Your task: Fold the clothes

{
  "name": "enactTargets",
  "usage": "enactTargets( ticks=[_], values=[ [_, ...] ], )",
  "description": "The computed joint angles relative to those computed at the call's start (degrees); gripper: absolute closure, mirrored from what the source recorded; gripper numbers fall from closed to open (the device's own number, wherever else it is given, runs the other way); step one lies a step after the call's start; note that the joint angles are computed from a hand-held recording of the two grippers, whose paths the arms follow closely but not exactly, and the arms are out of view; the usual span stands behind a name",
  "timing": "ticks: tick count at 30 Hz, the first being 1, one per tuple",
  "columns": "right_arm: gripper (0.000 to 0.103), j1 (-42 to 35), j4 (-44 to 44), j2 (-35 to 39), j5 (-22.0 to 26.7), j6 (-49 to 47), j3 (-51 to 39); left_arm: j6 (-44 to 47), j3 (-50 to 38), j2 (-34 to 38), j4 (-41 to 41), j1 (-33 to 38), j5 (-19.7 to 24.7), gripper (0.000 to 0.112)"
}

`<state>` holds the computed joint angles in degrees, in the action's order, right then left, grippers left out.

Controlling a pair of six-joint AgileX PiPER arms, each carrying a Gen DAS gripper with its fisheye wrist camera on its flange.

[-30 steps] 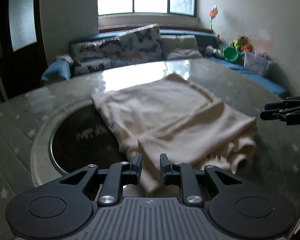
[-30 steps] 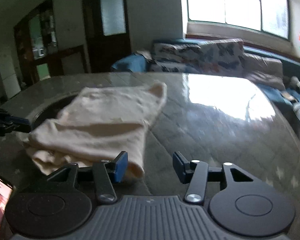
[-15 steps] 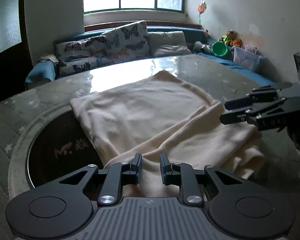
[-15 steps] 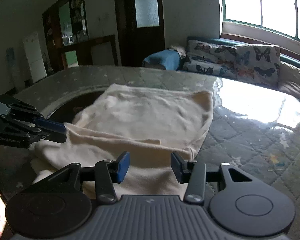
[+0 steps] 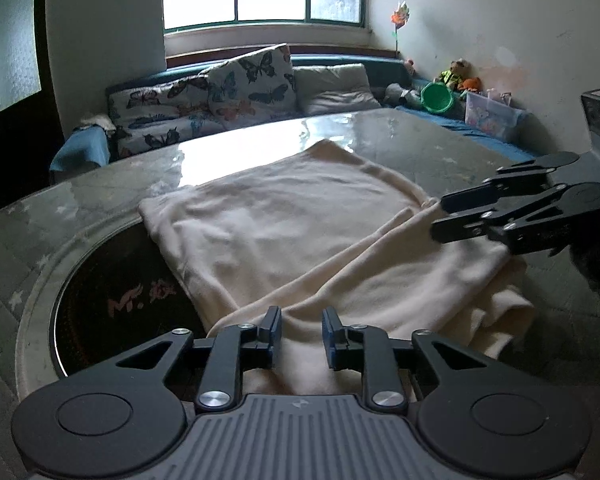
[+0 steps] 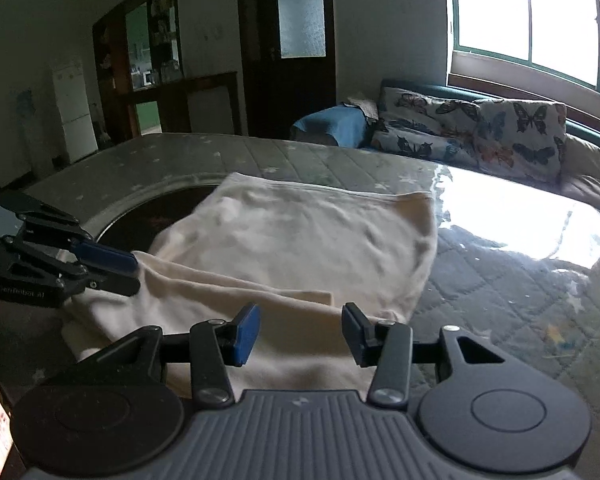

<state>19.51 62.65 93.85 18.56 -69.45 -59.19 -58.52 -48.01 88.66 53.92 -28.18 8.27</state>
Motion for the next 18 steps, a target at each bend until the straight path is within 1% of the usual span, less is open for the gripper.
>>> enactTargets(
  ticks=[4, 5, 6, 8, 11, 13, 15, 18],
  values=[
    [0.057, 0.6, -5.3, 1.8, -0.6, 5.0, -1.0, 0.3, -0.3, 1.5, 0.6, -0.3, 0.8, 0.087],
    [0.057, 0.6, -6.3, 1.9, -0.7, 5.9, -1.1, -1.9, 0.0, 1.5, 2.9, -0.3, 0.5, 0.087],
    [0.057, 0.6, -7.4, 1.9, -0.8, 6.8, -1.1, -2.2, 0.1, 1.3, 3.3, -0.3, 0.5, 0.087],
    [0.057, 0.6, -7.2, 1.2, -1.0, 6.4, -1.1, -2.1, 0.1, 0.9, 3.3, -0.5, 0.8, 0.087],
    [0.057, 0.6, -4.5, 0.9, -0.3, 4.1, -1.8, -4.4, -0.1, 0.2, 6.1, -1.0, 0.7, 0.087],
    [0.058, 1.1, -4.3, 1.6, -0.1, 4.2, -2.8, -5.8, -0.7, 0.6, 7.6, -1.0, 0.5, 0.087],
    [0.058, 1.8, -5.1, 3.3, 0.0, 5.3, -4.3, -3.2, -1.7, 1.8, 4.7, -0.6, 0.4, 0.087],
    [0.058, 2.9, -10.6, 5.7, -1.3, 10.4, -6.0, 0.5, -2.5, 3.7, 1.0, -0.1, 0.4, 0.087]
  ],
)
